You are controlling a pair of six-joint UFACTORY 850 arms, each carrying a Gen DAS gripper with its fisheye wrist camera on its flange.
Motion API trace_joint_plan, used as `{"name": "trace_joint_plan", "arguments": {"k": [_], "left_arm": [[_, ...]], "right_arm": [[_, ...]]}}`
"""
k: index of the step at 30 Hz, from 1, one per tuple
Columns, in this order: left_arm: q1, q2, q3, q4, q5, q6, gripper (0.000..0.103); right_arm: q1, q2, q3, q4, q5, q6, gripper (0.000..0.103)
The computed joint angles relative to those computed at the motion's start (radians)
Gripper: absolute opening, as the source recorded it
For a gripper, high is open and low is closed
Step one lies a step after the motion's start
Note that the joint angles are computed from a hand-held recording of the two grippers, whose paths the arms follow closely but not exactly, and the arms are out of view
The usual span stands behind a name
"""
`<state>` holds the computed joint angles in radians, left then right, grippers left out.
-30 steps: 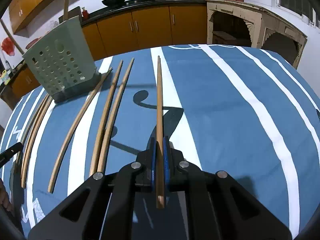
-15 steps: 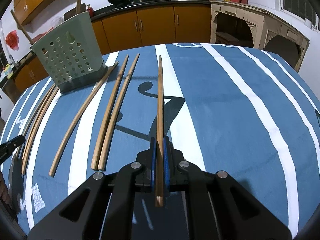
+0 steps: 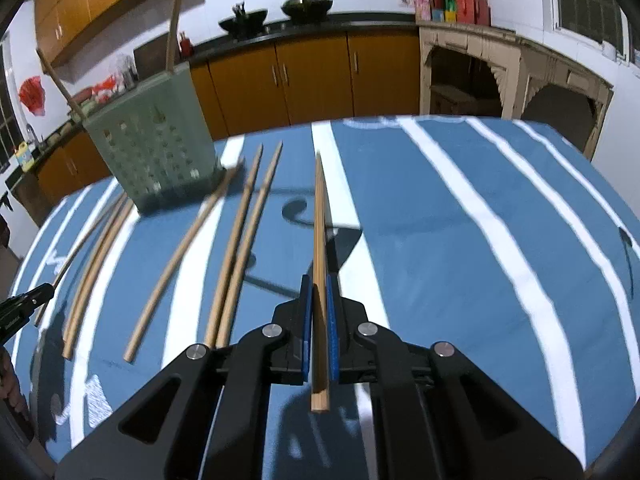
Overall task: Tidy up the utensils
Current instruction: 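Lift the chopstick with the left tool over the basket while the right tool carries its chopstick there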
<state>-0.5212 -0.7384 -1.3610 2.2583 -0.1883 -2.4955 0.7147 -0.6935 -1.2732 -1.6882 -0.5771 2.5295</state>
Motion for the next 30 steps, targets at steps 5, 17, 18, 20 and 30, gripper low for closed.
{"name": "trace_joint_plan", "arguments": {"k": [5, 17, 18, 20, 30], "left_arm": [[0.003, 0.060, 0.049, 0.251, -0.069, -0.266, 0.008], [0.015, 0.174, 0.120, 0.521, -0.246, -0.606, 0.007], [0.015, 0.177, 0.120, 0.518, -0.253, -0.602, 0.007], [0.013, 0.183, 0.117, 0.515, -0.258, -0.594, 0.008], [0.006, 0.205, 0.102, 0.491, -0.282, -0.540, 0.007]], "right_arm": [[0.011, 0.036, 0.020, -0.061, -0.070, 0.048, 0.008], [0.028, 0.088, 0.043, -0.185, -0.180, 0.138, 0.008], [0.028, 0.089, 0.042, -0.190, -0.183, 0.141, 0.008], [0.029, 0.091, 0.041, -0.196, -0.188, 0.143, 0.008], [0.023, 0.114, 0.021, -0.249, -0.209, 0.148, 0.008]]}}
